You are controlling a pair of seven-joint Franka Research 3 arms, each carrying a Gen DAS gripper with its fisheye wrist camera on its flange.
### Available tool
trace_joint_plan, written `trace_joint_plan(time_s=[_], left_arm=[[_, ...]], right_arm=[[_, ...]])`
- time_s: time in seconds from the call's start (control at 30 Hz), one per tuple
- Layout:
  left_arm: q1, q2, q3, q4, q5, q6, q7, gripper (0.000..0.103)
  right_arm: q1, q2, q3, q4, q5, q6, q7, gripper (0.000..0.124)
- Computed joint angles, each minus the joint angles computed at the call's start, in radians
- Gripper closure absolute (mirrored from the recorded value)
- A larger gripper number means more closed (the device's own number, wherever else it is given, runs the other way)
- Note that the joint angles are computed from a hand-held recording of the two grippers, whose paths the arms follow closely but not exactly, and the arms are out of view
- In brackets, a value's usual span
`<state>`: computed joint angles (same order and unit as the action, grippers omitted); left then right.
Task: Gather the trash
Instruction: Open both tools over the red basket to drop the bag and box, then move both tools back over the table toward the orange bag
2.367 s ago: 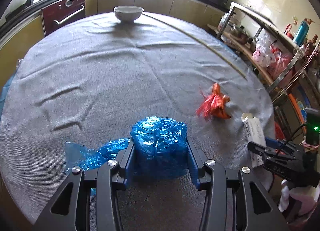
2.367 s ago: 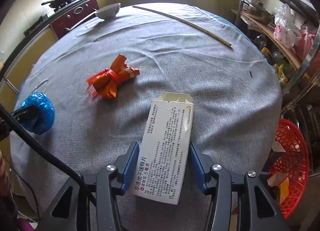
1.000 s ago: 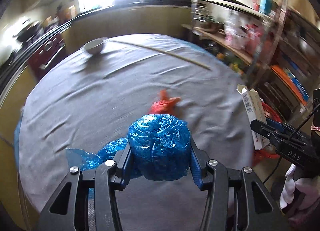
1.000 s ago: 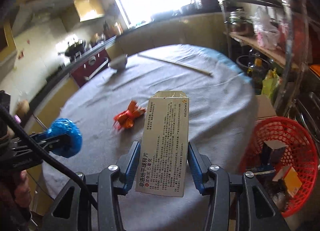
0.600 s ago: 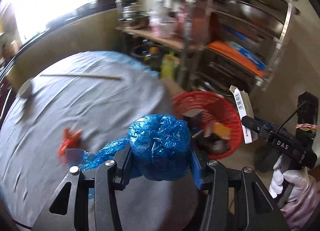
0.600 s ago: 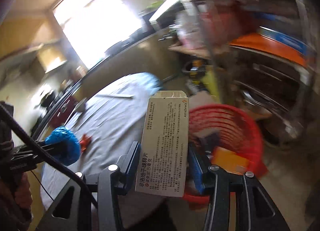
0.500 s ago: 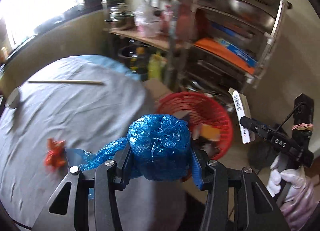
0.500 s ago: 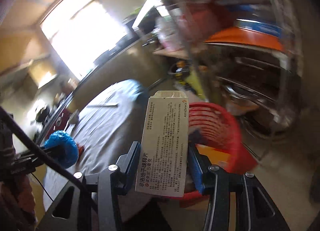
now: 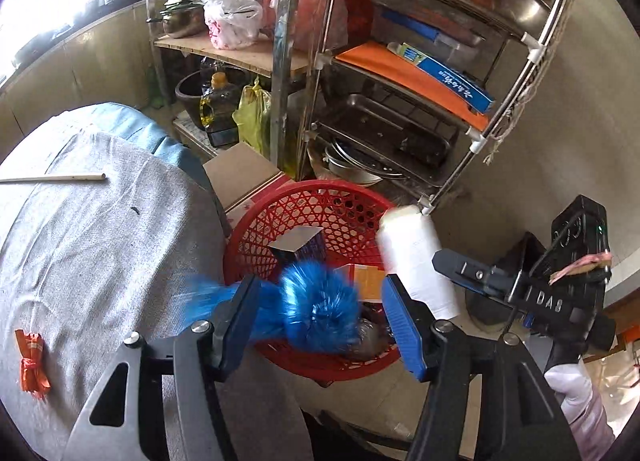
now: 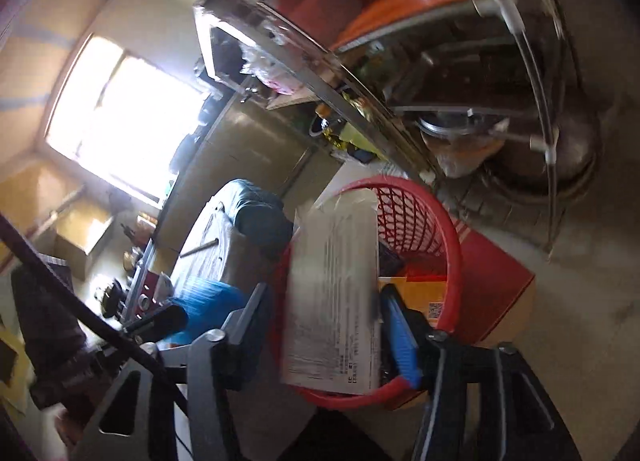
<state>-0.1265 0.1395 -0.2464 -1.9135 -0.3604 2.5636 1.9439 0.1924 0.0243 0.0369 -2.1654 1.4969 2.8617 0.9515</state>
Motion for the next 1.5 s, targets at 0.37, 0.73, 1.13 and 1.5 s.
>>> trace_joint_plan(time_s=[0.37, 0.73, 1.13, 1.5], left_arm=[[0.040, -0.169, 0.071, -0.208, -0.084, 0.064, 0.107, 0.034], [0.111, -0.392, 0.268, -0.478, -0.016, 0.177, -0.067, 0.033], [0.246, -0.440, 0.287, -0.583, 0.238, 0.285, -0.325, 0.032], [0.321, -0.497, 0.313, -0.648, 0.387, 0.332, -0.423, 0.032]], right_arm=[[0.016, -0.026, 0.007, -0.004, 0.030, 0.004, -0.048, 0.063], [0.078, 0.024, 0.047, 0.079, -0.162, -0.069, 0.038, 0.063], [0.181, 0.213, 0.117, 0.355, -0.597, -0.183, 0.258, 0.063], [0.275, 0.569, 0.124, 0.857, -0.980, -0.382, 0.635, 0.063]])
